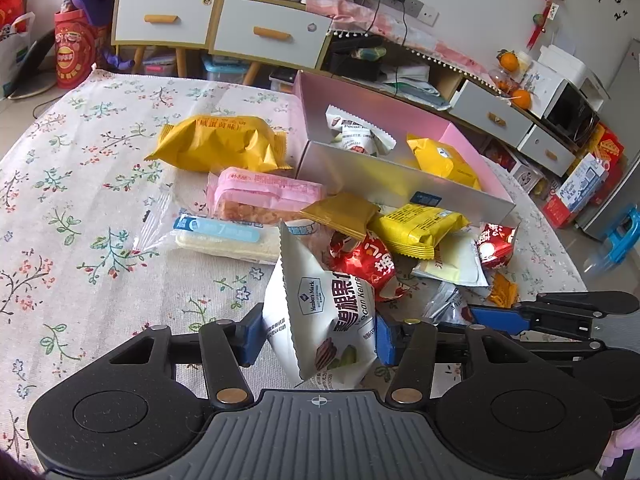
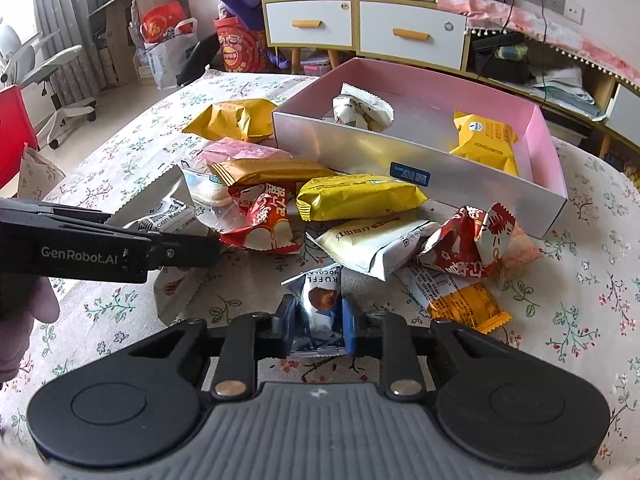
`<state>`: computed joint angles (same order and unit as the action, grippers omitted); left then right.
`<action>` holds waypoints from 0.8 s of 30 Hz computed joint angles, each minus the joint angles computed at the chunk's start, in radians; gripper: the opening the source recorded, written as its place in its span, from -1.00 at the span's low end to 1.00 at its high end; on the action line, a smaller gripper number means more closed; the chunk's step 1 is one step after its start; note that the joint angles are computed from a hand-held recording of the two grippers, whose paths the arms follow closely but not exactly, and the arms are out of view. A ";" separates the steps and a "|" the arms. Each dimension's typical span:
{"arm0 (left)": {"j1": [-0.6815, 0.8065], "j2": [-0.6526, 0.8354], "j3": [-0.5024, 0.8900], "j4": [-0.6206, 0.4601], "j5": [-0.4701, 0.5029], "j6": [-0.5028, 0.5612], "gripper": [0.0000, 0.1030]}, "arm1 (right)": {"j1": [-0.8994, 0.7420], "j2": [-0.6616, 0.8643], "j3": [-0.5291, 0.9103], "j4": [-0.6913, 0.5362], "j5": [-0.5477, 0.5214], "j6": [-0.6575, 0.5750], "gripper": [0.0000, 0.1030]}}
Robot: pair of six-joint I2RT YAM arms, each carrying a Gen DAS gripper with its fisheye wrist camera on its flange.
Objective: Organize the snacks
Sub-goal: 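Lift and carry both held packets over the pink box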
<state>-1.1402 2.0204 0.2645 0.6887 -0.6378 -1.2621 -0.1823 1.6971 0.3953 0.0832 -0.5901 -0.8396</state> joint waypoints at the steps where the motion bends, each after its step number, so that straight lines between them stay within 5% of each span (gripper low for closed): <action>1: -0.001 -0.008 0.000 -0.010 0.001 0.000 -0.02 | 0.001 -0.005 -0.001 -0.006 -0.002 -0.004 -0.59; 24: -0.032 -0.157 -0.018 -0.146 -0.021 -0.023 -0.03 | -0.003 -0.104 0.005 -0.104 -0.055 0.005 -0.59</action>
